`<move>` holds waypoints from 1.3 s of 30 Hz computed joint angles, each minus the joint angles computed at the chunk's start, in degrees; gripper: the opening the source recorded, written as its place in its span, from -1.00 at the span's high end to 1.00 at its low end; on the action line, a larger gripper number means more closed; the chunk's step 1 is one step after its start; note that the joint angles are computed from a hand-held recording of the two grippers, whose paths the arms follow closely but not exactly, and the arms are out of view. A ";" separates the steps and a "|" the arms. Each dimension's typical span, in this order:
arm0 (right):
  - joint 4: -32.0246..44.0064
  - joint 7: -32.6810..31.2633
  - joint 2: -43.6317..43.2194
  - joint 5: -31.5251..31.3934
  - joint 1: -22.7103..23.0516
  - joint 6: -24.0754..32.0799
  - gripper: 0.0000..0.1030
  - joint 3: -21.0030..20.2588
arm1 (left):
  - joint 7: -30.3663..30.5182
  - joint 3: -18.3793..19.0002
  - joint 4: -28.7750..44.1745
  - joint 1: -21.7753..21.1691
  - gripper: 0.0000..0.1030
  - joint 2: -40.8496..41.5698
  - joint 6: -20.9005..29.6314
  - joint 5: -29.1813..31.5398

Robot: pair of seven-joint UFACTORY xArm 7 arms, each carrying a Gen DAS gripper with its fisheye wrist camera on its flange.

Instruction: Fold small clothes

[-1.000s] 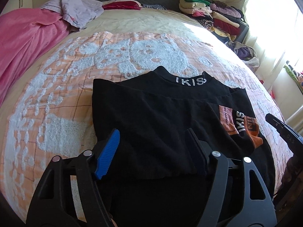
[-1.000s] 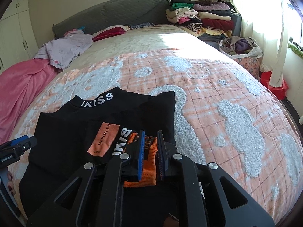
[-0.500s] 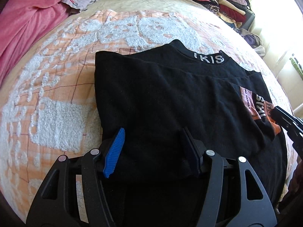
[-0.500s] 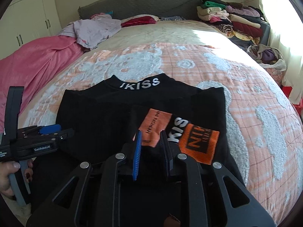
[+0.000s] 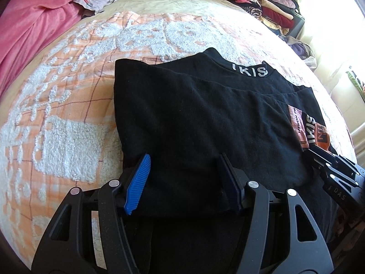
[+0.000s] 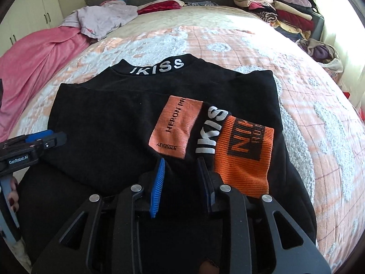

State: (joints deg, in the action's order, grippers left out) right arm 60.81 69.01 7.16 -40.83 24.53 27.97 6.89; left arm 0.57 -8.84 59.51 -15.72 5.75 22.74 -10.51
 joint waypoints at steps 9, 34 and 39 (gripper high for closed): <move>-4.34 3.11 -3.84 1.10 -1.24 -4.35 0.42 0.69 | -0.50 0.06 -0.27 -0.06 -0.04 -0.12 -0.41 0.19; -8.45 16.56 -13.15 -8.17 -5.45 -2.03 -0.72 7.43 | -0.21 0.06 -1.77 -0.20 -0.04 -1.88 -0.75 -1.33; -9.26 17.94 -14.68 -8.89 -5.90 -1.72 -0.81 8.09 | -1.61 0.22 -2.49 -0.45 -0.10 -2.88 -1.06 0.09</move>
State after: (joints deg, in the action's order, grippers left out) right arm 51.55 86.95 -7.52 -49.72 18.64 26.25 14.98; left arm -1.04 -8.62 57.02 -16.17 2.87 21.69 -10.42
